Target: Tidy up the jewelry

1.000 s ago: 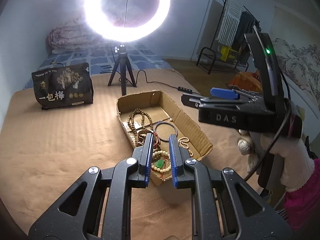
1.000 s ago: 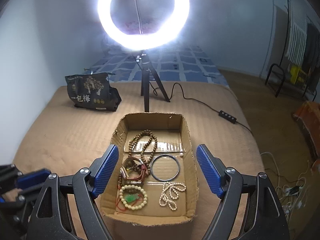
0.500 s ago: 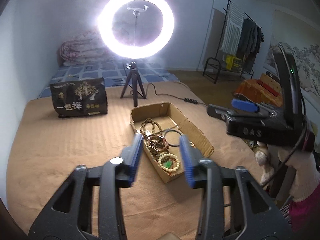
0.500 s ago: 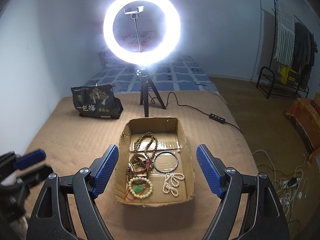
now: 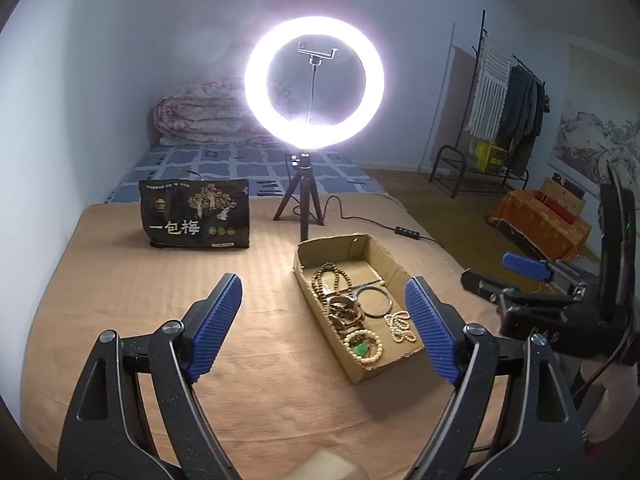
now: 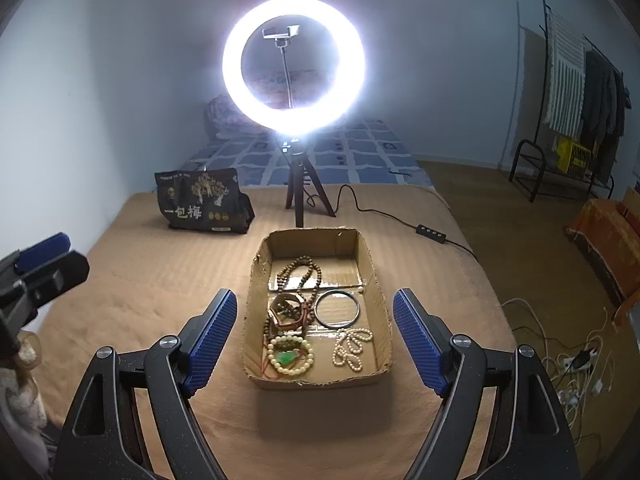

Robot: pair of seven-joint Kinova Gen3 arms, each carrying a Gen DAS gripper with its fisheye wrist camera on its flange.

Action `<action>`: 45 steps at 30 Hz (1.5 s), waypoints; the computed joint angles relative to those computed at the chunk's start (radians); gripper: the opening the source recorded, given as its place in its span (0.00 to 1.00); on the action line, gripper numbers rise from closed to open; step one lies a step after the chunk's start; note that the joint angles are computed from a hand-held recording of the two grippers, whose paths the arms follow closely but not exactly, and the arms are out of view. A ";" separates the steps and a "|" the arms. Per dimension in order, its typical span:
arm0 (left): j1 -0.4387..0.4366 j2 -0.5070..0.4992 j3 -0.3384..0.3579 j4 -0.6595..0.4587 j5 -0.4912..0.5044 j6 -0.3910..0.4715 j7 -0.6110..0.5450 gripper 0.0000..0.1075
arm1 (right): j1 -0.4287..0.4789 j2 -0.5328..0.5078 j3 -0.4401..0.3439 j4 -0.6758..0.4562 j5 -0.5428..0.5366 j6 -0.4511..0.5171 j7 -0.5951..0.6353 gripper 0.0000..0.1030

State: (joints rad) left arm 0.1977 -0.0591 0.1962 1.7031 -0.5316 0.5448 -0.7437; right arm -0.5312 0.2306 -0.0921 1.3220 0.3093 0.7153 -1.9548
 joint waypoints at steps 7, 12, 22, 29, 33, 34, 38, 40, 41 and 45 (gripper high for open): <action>0.007 0.000 0.012 -0.001 -0.052 0.025 0.021 0.81 | 0.012 0.004 -0.002 0.004 -0.026 -0.011 -0.016 0.78; 0.008 -0.008 0.018 0.010 -0.086 0.021 0.057 0.93 | 0.003 0.004 0.002 0.009 -0.015 -0.008 -0.023 0.78; 0.014 -0.002 0.030 -0.006 -0.129 0.065 0.105 0.95 | -0.004 0.004 0.007 0.013 0.007 -0.006 -0.037 0.78; 0.029 0.004 0.019 -0.013 -0.132 0.074 0.109 0.95 | -0.007 0.005 0.008 0.009 0.019 0.003 -0.051 0.78; 0.035 0.013 0.015 -0.017 -0.131 0.078 0.104 0.95 | -0.005 0.005 0.007 0.008 0.019 0.007 -0.048 0.78; 0.036 0.015 0.014 -0.018 -0.132 0.079 0.104 0.95 | -0.005 0.006 0.008 0.007 0.021 0.009 -0.049 0.78; 0.045 0.020 0.011 -0.021 -0.138 0.083 0.107 0.95 | -0.002 0.005 0.008 0.007 0.021 0.010 -0.051 0.78; 0.048 0.020 0.009 -0.021 -0.140 0.083 0.109 0.95 | -0.002 0.004 0.009 0.008 0.022 0.011 -0.054 0.78; 0.049 0.020 0.008 -0.021 -0.142 0.083 0.112 0.95 | -0.002 0.003 0.009 0.009 0.023 0.011 -0.056 0.78; 0.053 0.021 0.005 -0.023 -0.139 0.085 0.109 0.95 | -0.001 0.002 0.008 0.011 0.024 0.010 -0.058 0.78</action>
State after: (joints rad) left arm 0.2503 -0.0381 0.2013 1.6801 -0.6703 0.6301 -0.6343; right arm -0.5320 0.2323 -0.0840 1.3332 0.3334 0.7250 -2.0127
